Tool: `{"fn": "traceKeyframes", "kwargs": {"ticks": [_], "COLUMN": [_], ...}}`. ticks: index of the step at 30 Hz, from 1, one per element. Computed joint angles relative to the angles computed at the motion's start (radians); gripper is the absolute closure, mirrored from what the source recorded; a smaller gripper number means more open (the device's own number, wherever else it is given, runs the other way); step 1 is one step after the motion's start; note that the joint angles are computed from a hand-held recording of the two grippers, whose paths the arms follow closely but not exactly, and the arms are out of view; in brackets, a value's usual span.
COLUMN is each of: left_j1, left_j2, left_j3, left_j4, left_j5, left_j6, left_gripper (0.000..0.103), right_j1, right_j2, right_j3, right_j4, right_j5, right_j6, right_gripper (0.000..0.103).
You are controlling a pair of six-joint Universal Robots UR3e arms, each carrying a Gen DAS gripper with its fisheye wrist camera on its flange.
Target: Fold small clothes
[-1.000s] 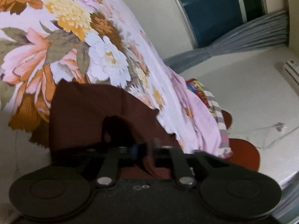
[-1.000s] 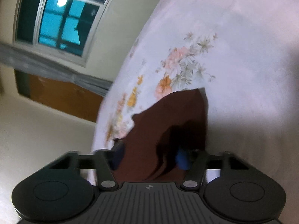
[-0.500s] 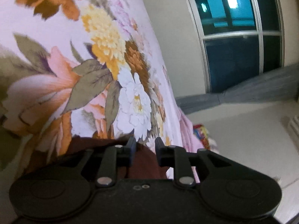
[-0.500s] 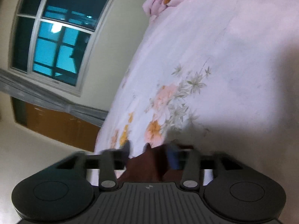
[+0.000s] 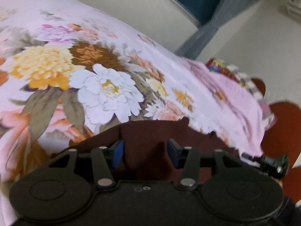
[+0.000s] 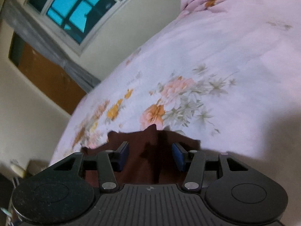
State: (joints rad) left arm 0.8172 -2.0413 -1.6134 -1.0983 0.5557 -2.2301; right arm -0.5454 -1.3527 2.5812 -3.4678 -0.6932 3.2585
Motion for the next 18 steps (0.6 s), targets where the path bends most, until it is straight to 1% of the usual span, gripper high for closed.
{"fn": "traceKeyframes", "kwargs": {"ticks": [1, 2, 3, 4, 5, 6, 9, 12, 14, 16, 17, 18], "left_j1": [-0.011, -0.021, -0.021, -0.019, -0.012, -0.002, 0.031, 0.062, 0.068, 0.059, 0.054, 0.047], "left_j2": [-0.01, -0.02, -0.026, -0.039, -0.042, -0.042, -0.026, -0.006, 0.003, 0.0, -0.008, -0.012], "left_j3": [-0.003, -0.005, -0.005, 0.007, 0.001, -0.003, -0.047, -0.061, -0.059, -0.047, -0.032, -0.043], "left_j4": [0.043, 0.084, 0.084, 0.081, 0.085, 0.077, 0.078, -0.002, -0.028, -0.007, -0.014, 0.057], "left_j5": [0.017, 0.027, 0.019, 0.008, -0.002, -0.019, -0.087, -0.16, -0.195, -0.213, -0.221, -0.229], "left_j6": [-0.007, -0.02, -0.015, -0.014, -0.009, 0.005, 0.038, 0.113, 0.129, 0.106, 0.102, 0.057], "left_gripper": [0.066, 0.074, 0.082, 0.087, 0.093, 0.098, 0.099, 0.099, 0.099, 0.099, 0.099, 0.099], "right_j1": [0.02, 0.034, 0.055, 0.082, 0.092, 0.098, 0.106, 0.1, 0.098, 0.102, 0.107, 0.107], "right_j2": [0.018, 0.026, 0.025, 0.038, 0.044, 0.048, 0.041, 0.042, 0.036, 0.026, 0.036, 0.048], "right_j3": [-0.02, -0.038, -0.061, -0.086, -0.087, -0.08, -0.053, -0.03, -0.032, -0.055, -0.066, -0.071], "right_j4": [-0.008, -0.002, 0.026, 0.027, 0.01, -0.017, -0.077, -0.168, -0.198, -0.185, -0.202, -0.22], "right_j5": [-0.016, -0.022, -0.041, -0.075, -0.089, -0.098, -0.118, -0.098, -0.086, -0.08, -0.083, -0.081], "right_j6": [0.0, -0.011, -0.021, -0.014, -0.018, -0.021, -0.02, 0.004, 0.024, 0.038, 0.049, 0.057], "right_gripper": [0.055, 0.066, 0.091, 0.096, 0.096, 0.098, 0.099, 0.1, 0.1, 0.1, 0.1, 0.1]}}
